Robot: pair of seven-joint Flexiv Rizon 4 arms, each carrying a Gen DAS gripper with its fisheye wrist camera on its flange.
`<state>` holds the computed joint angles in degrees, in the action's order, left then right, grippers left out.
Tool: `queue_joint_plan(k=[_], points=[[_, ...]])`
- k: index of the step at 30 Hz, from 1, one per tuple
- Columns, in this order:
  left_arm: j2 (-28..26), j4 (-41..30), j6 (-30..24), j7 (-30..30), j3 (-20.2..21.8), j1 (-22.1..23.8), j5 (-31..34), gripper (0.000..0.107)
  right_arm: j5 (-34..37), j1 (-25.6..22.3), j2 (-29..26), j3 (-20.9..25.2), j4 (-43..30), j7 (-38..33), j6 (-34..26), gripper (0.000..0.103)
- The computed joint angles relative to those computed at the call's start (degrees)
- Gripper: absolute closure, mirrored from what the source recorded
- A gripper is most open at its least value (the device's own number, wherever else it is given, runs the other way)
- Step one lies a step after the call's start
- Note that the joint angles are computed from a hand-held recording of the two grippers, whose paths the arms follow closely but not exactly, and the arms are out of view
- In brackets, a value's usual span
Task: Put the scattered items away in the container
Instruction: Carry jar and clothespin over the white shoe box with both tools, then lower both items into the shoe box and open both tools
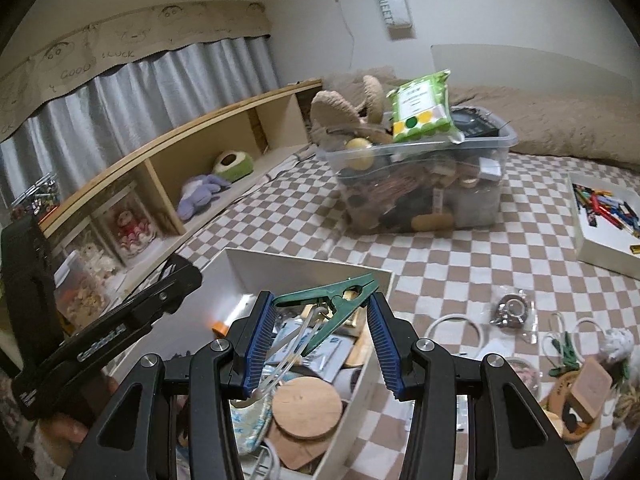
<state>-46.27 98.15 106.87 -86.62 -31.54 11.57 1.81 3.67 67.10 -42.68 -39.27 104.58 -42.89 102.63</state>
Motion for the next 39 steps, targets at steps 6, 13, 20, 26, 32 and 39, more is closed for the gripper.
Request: queue_joint_plan(k=[6,13,20,26,32,39], points=[[-2.2,-2.9,-4.8,1.7,-2.4,1.9,-2.3,0.058,-2.6,-1.2,-0.1,1.1,-2.0,0.0,-1.9,0.055],[-3.5,-5.5,-8.2,3.9,-1.8,1.0,-7.2,0.058,-4.4,-2.2,0.0,2.1,-3.0,0.4,-2.1,0.055],[-4.2,-8.3,-14.6,5.6,1.9,-2.3,-14.3,0.057,-6.5,-4.6,0.2,4.8,-4.2,0.9,-3.1,0.055],[-3.3,-9.7,-18.8,4.3,9.6,-7.7,-20.2,0.055,-8.3,-6.7,0.1,7.0,-5.1,1.6,-3.6,0.055],[-2.0,-6.5,-12.6,5.7,7.9,-6.7,-20.7,0.036,-10.0,-8.2,0.0,8.7,-5.9,2.3,-4.1,0.055],[-0.4,-1.4,-3.1,3.4,2.5,-1.5,-13.4,0.036,-12.8,-11.1,-0.2,12.0,-7.7,2.7,-6.1,0.055]])
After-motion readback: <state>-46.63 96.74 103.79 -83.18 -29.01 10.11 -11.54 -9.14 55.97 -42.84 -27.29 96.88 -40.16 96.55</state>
